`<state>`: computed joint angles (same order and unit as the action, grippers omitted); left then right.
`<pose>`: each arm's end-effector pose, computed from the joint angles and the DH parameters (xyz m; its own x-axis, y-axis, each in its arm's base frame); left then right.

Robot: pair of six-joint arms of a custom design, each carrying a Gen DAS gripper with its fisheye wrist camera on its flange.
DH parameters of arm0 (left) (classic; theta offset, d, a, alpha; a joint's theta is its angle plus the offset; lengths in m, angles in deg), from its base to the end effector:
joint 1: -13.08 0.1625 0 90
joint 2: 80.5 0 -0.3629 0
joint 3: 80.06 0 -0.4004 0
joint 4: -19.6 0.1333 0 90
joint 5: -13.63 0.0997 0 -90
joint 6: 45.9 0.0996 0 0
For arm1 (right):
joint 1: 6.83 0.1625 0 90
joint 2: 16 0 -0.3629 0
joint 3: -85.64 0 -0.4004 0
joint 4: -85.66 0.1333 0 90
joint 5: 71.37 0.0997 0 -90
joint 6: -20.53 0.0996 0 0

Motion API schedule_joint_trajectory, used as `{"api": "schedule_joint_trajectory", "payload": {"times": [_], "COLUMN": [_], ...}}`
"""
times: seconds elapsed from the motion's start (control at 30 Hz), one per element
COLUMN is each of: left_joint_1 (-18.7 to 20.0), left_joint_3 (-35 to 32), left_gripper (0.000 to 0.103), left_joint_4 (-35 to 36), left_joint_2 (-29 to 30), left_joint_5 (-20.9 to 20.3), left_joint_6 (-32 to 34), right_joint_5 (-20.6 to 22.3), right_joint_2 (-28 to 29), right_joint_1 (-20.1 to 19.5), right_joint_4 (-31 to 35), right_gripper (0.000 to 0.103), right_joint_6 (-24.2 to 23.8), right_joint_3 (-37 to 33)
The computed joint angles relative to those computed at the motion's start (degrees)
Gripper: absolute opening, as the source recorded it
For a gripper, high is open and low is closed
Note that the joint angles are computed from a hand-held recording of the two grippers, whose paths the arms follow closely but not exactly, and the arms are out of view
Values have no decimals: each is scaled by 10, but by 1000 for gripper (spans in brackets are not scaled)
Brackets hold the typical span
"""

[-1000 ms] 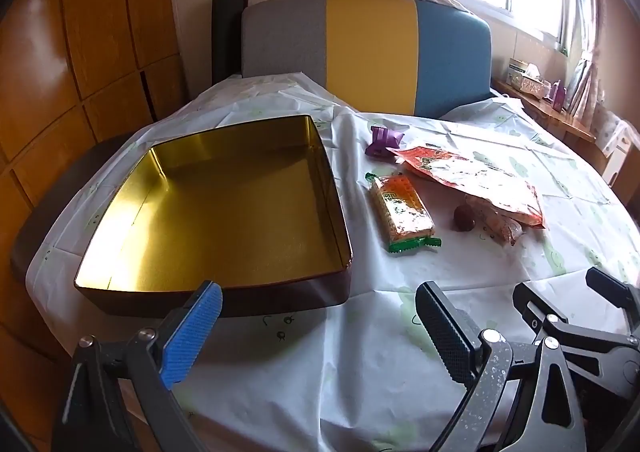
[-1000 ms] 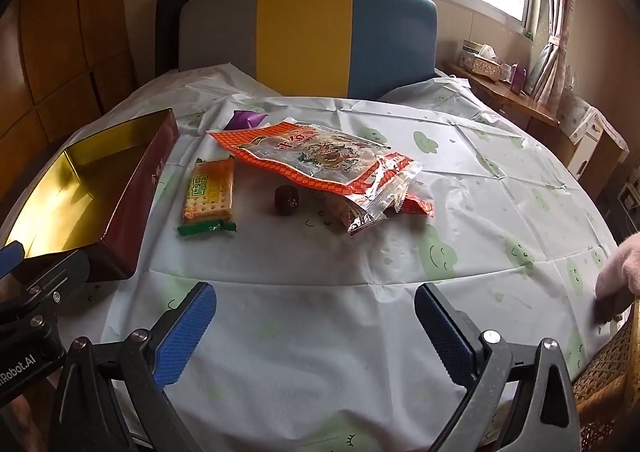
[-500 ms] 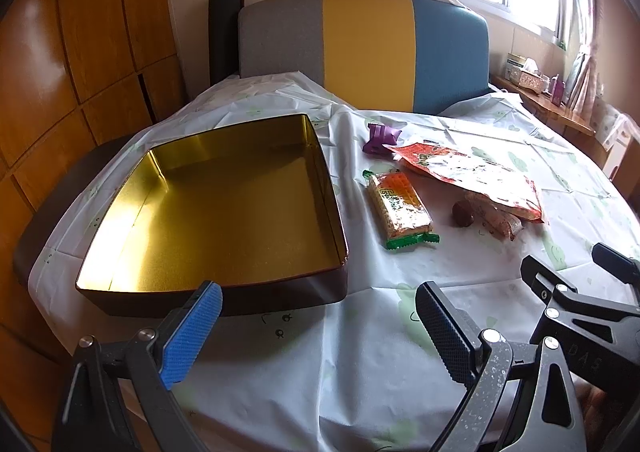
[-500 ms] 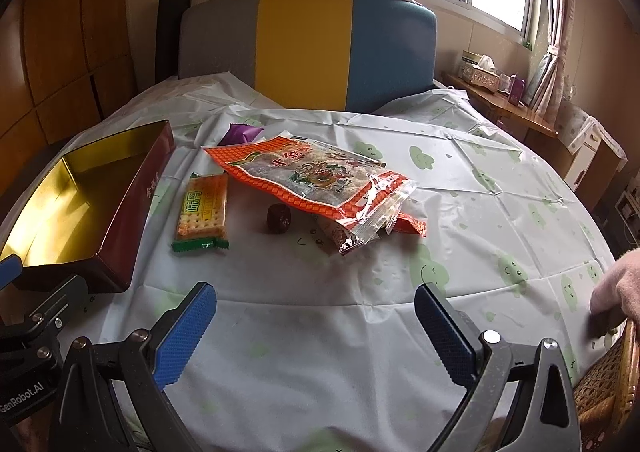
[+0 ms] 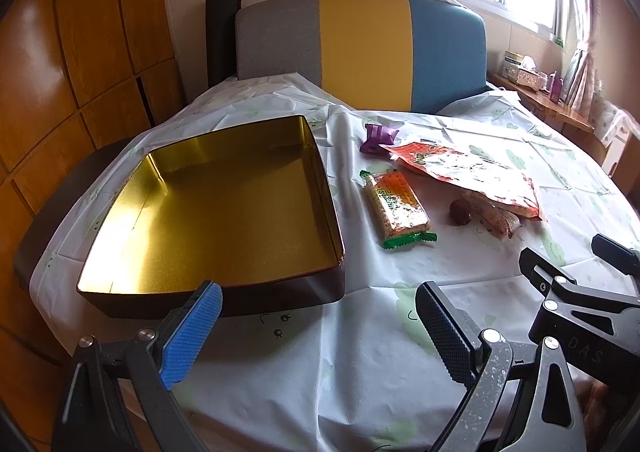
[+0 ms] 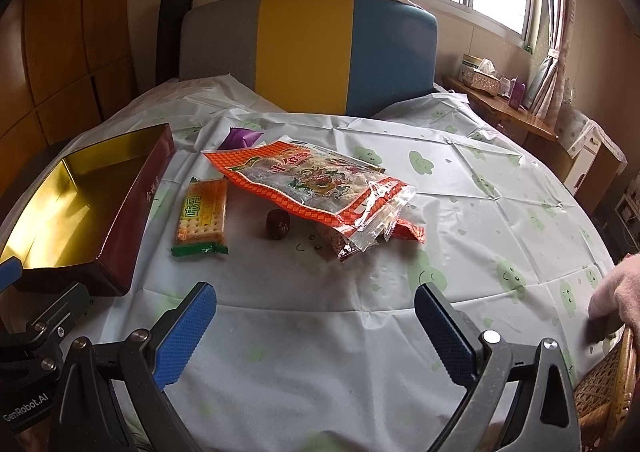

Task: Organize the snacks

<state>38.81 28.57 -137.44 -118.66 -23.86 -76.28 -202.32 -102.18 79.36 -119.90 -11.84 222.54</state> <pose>-0.3718 -0.4149 -0.0571 -0.6458 0.2716 -0.7135 0.6638 0.6616 -0.3489 0.0421 -0.3918 0.2729 -0.6183 0.3152 0.7199 -0.3585 0.7021 -0.6153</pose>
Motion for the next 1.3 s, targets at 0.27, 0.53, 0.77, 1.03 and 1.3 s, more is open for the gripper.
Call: {"api": "schedule_joint_trajectory", "payload": {"times": [0.27,0.53,0.77,1.03,1.3], "left_joint_1": [-1,-1,-2,-1,2], "left_joint_3": [-2,-2,-5,-10,-18], "left_gripper": [98,98,98,98,98], "left_joint_4": [3,4,8,14,22], "left_joint_2": [1,1,4,7,12], "left_joint_5": [0,0,-2,-4,-8], "left_joint_6": [0,0,2,4,4], "right_joint_5": [1,1,5,12,20], "right_joint_2": [-1,-3,-4,-16,-38], "right_joint_1": [1,3,0,-9,-30], "right_joint_4": [-2,-6,-14,-10,11], "right_gripper": [101,101,101,101,101], "right_joint_6": [-4,-19,-45,-78,-130], "right_joint_3": [-1,-6,-18,-38,-79]}}
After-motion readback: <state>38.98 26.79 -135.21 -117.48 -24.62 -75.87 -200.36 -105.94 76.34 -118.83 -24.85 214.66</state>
